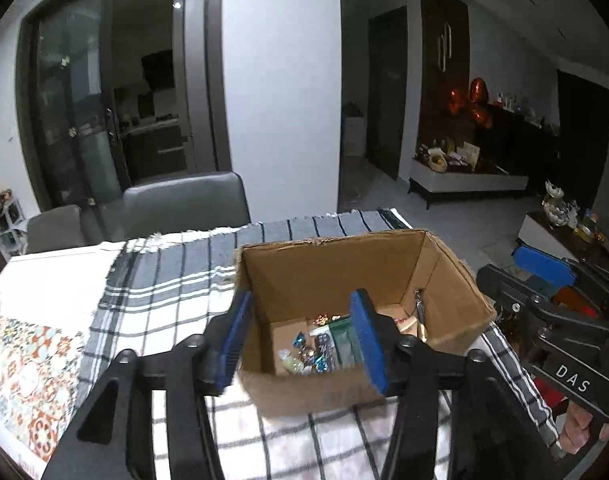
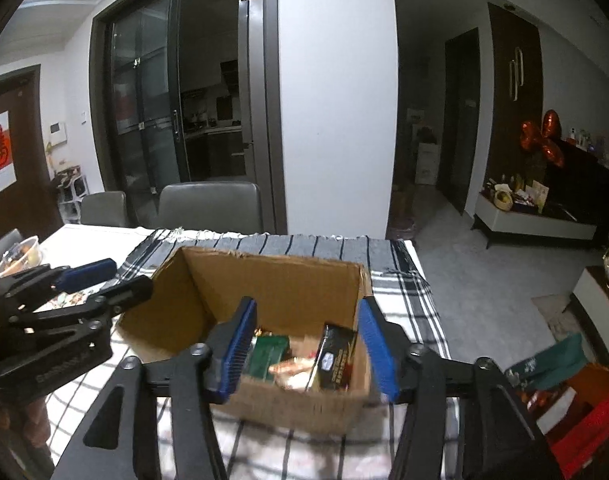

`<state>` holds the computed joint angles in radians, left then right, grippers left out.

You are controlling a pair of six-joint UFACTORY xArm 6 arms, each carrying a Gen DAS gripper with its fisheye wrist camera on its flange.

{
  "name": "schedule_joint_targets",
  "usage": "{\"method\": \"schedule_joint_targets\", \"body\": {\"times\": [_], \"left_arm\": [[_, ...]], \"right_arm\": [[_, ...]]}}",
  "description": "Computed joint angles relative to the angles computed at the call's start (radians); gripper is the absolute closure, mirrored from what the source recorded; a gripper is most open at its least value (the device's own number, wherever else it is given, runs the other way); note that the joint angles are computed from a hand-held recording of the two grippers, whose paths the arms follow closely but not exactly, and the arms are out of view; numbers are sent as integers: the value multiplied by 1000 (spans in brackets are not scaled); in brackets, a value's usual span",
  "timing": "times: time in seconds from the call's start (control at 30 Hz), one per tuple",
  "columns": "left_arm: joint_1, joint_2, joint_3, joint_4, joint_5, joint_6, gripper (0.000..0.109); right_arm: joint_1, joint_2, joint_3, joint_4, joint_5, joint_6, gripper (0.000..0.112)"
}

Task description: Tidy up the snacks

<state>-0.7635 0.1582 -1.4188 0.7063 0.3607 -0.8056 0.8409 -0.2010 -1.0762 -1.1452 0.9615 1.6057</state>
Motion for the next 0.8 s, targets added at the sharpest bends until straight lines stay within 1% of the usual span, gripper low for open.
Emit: {"method": "schedule_joint_targets", "body": {"times": [0.1,0.17,0.2,0.23,0.3,0.33,0.43,0.5,0.53,0.6,0.63,0.67,0.7,0.8], "left_arm": [[-16,-108,112,145,11,-140,46],[-29,-173,175,211,33,-213,41],[-38,-215,218,244,36,-245,40],[-45,-250,252,261,37,-260,40],[-63,-307,307,282,53,-286,34],[-73,-337,336,299,62,-305,33],[-99,-413,407,350,81,-355,25],[-117,-466,455,370,89,-376,23],[-127,-483,469,382,101,-385,22],[-148,-529,508,404,124,-412,15],[-158,-551,525,407,136,-423,11],[-167,-570,540,409,147,-433,9],[-178,-590,557,409,162,-444,7],[-199,-650,604,416,184,-456,6]], "right_arm": [[72,-28,20,-2,71,40,51],[142,-48,32,-2,146,84,45],[174,-52,34,-2,181,97,43],[198,-55,34,3,207,106,42],[250,-69,43,14,249,133,42],[281,-74,45,18,280,151,42],[365,-75,43,37,362,199,34],[424,-69,36,38,422,229,33],[443,-64,30,44,444,230,33],[483,-57,17,60,484,237,32],[494,-52,7,71,498,241,30],[504,-43,-3,83,509,247,27],[523,-39,-11,91,524,254,27],[569,-23,-35,107,579,267,27]]}}
